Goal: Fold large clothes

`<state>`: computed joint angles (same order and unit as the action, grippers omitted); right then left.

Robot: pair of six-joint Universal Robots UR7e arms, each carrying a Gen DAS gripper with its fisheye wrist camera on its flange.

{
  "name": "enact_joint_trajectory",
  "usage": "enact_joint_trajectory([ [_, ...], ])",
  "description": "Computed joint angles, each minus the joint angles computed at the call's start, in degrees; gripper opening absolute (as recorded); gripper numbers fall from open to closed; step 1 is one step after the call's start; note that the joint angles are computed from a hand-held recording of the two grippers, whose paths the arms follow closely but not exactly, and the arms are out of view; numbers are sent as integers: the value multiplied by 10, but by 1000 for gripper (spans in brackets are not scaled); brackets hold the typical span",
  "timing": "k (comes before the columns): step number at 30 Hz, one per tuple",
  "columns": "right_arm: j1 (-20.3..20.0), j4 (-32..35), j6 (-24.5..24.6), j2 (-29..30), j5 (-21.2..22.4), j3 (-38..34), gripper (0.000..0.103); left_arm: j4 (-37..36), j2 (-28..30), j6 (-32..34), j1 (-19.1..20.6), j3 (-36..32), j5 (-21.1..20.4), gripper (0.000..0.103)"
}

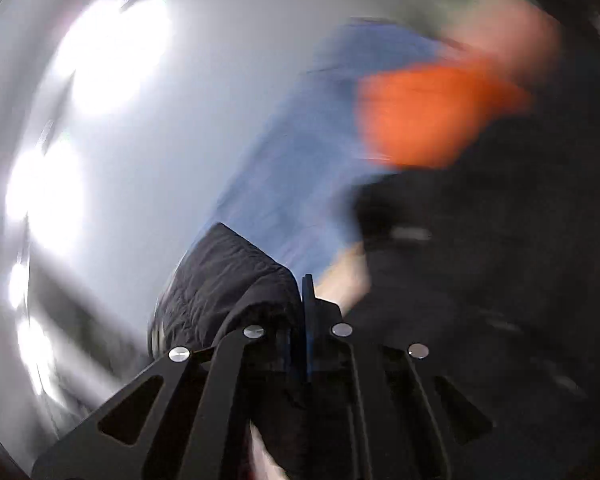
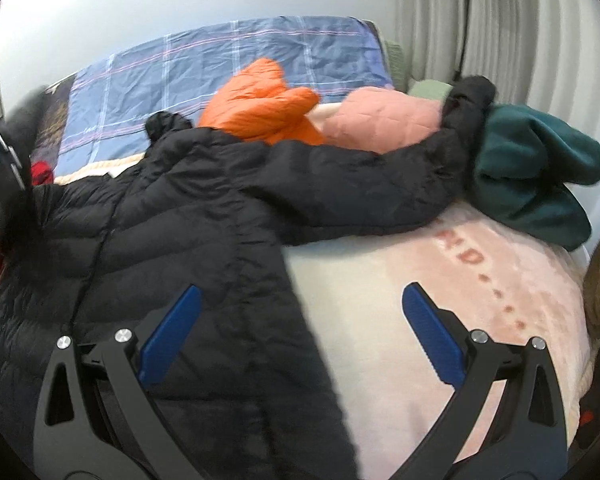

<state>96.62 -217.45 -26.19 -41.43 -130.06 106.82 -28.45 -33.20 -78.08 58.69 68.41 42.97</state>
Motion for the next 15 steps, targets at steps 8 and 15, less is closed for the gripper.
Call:
enact_joint_trajectory([
  [8,-17,-68,-63,-28,-28,13,101,128,42,53,3,0,-38,46],
  [15,-1,-31,-121,-44,90,12,92,322,-63,-199,-18,68,-9,89],
])
